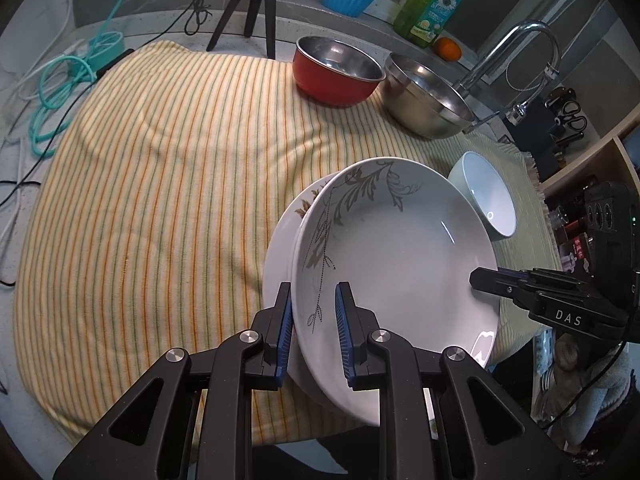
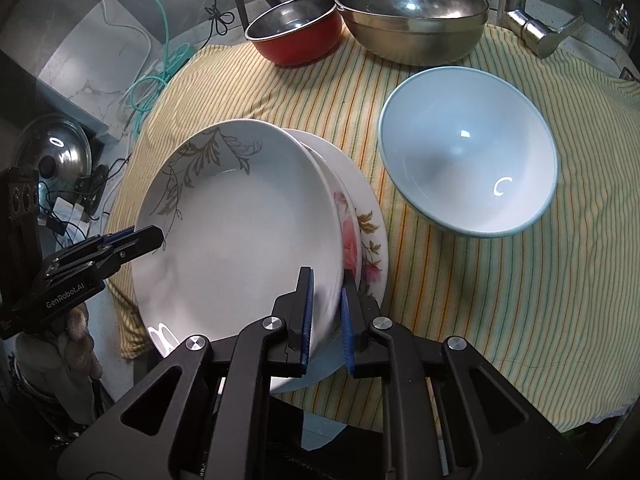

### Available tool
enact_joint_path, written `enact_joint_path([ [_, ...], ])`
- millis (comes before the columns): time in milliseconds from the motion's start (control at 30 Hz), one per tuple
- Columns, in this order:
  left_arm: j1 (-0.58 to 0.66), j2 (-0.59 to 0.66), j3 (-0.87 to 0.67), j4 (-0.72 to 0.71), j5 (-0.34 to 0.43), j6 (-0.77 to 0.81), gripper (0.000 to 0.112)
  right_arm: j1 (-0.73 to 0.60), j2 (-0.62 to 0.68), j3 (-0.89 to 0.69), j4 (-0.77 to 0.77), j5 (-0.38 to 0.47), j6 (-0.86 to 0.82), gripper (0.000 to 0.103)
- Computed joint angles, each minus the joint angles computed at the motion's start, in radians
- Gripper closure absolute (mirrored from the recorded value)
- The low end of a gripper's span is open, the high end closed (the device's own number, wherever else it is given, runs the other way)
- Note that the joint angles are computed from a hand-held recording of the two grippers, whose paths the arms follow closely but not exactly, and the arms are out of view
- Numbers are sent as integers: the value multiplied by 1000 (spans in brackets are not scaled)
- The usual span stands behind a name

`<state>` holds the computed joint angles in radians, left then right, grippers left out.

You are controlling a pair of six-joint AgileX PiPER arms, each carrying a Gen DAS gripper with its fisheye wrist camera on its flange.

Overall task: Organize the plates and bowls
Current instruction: 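Carry the white plate and lower it onto the pink-rose plate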

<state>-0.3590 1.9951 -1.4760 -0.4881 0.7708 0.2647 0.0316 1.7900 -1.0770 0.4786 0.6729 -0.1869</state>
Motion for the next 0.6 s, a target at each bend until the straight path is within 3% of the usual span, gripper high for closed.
enact_joint_path([
  [600, -30, 6, -6, 77, -21, -53, 94, 36, -17, 6, -81, -27, 70, 83],
])
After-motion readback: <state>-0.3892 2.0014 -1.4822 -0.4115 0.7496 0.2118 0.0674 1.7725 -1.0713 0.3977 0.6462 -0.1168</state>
